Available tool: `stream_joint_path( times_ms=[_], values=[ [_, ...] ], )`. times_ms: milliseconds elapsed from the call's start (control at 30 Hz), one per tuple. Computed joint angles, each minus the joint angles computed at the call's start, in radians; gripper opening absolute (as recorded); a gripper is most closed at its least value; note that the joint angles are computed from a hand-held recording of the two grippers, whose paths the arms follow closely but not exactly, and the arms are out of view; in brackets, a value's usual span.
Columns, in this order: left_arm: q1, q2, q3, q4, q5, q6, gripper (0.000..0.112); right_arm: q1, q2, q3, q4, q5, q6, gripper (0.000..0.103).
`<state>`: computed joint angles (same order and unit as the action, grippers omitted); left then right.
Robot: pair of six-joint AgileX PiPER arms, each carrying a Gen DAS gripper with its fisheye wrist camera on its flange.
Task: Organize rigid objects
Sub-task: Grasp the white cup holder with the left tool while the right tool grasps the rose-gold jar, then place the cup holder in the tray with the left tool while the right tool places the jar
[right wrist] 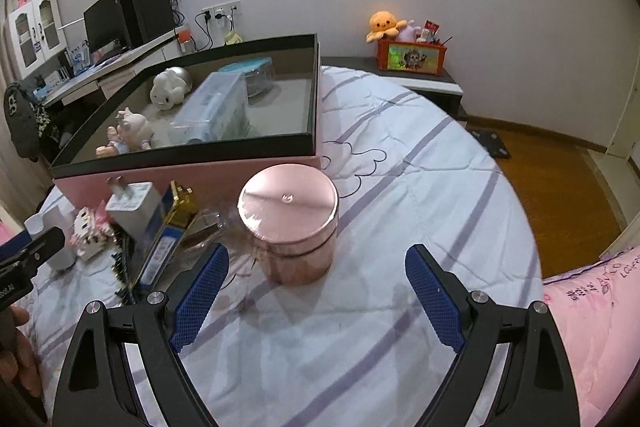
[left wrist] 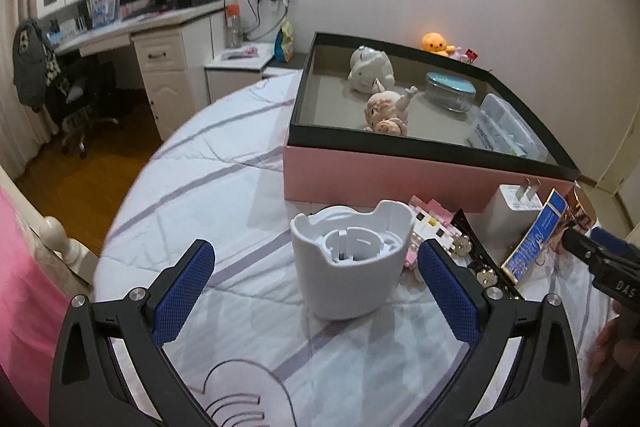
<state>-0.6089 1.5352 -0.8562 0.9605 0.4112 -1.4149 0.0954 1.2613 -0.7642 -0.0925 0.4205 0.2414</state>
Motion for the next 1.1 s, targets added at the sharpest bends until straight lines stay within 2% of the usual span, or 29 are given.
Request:
stream_joint_path(
  times_ms=[67,133,167,233,267,300,400,467,567,833,1100],
  values=[
    [0.043,0.017,-0.011,-0.126,-0.056,0.123,0.085,-0.021,0.023,-0.012,0.090,-0.006,-0.094,0.091],
    [0.069,0.028,-0.015,-0.249,-0.094,0.248,0.056,-0.039,0.043,-0.022,0.175,-0.008,-0.184,0.091],
    [0.069,0.029,-0.017,-0.267,-0.096,0.268,0.054,-0.054,0.045,-0.024,0.235,-0.010,-0.245,0.090],
    [0.067,0.024,-0.011,-0.276,-0.110,0.282,0.054,-0.080,0.047,-0.025,0.347,-0.011,-0.363,0.081],
    [0.065,0.017,-0.006,-0.275,-0.118,0.285,0.054,-0.088,0.047,-0.028,0.386,-0.003,-0.406,0.060],
    [0.060,0.011,-0.001,-0.265,-0.121,0.277,0.054,-0.086,0.052,-0.031,0.384,0.001,-0.411,0.048],
    [0.038,-0.017,0.023,-0.184,-0.116,0.197,0.054,-0.072,0.051,-0.026,0.359,-0.007,-0.396,0.048],
    [0.022,-0.040,0.040,-0.143,-0.104,0.158,0.054,-0.091,0.043,-0.020,0.439,0.002,-0.474,0.048],
    [0.006,-0.077,0.066,-0.104,-0.089,0.118,0.054,-0.099,0.009,0.003,0.475,0.012,-0.506,0.048],
    [-0.015,-0.147,0.099,-0.102,-0.070,0.126,0.054,-0.102,-0.087,0.033,0.475,0.050,-0.502,0.048],
    [-0.042,-0.199,0.048,-0.121,-0.014,0.188,0.054,-0.089,-0.160,-0.032,0.479,0.119,-0.507,0.048]
  ],
)
